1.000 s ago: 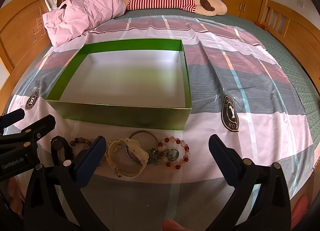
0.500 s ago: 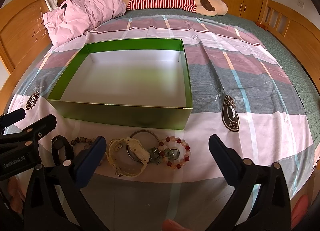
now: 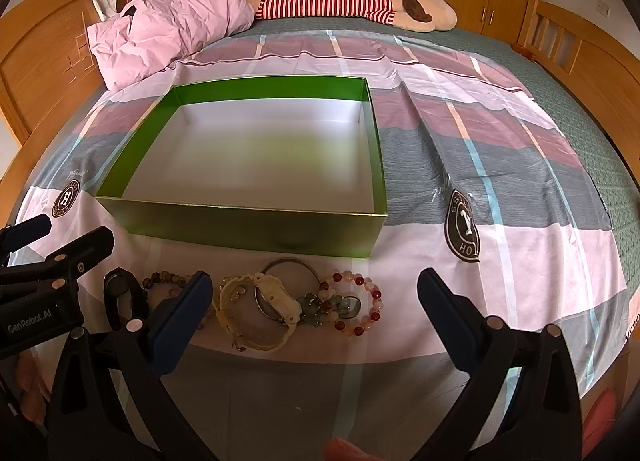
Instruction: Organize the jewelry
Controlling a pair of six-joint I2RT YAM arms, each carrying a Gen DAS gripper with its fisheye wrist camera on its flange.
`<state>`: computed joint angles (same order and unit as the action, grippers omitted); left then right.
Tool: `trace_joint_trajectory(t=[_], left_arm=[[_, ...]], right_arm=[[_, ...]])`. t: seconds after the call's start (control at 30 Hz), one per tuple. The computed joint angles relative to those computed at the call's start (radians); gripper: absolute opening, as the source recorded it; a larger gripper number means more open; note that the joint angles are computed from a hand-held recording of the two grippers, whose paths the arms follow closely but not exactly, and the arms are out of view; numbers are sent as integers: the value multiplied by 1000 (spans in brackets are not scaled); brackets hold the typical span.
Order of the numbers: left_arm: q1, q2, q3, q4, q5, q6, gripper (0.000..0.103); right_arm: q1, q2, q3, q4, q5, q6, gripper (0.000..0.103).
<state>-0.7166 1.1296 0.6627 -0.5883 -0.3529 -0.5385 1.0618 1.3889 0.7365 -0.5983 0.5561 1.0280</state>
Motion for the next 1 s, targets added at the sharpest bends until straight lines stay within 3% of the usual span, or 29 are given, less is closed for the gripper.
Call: trace_joint_trajectory(t=[1.0], left_arm=[[-38,47,24,7,-23,-34,101]], right_arm=[[2,5,2,0,0,2,102]])
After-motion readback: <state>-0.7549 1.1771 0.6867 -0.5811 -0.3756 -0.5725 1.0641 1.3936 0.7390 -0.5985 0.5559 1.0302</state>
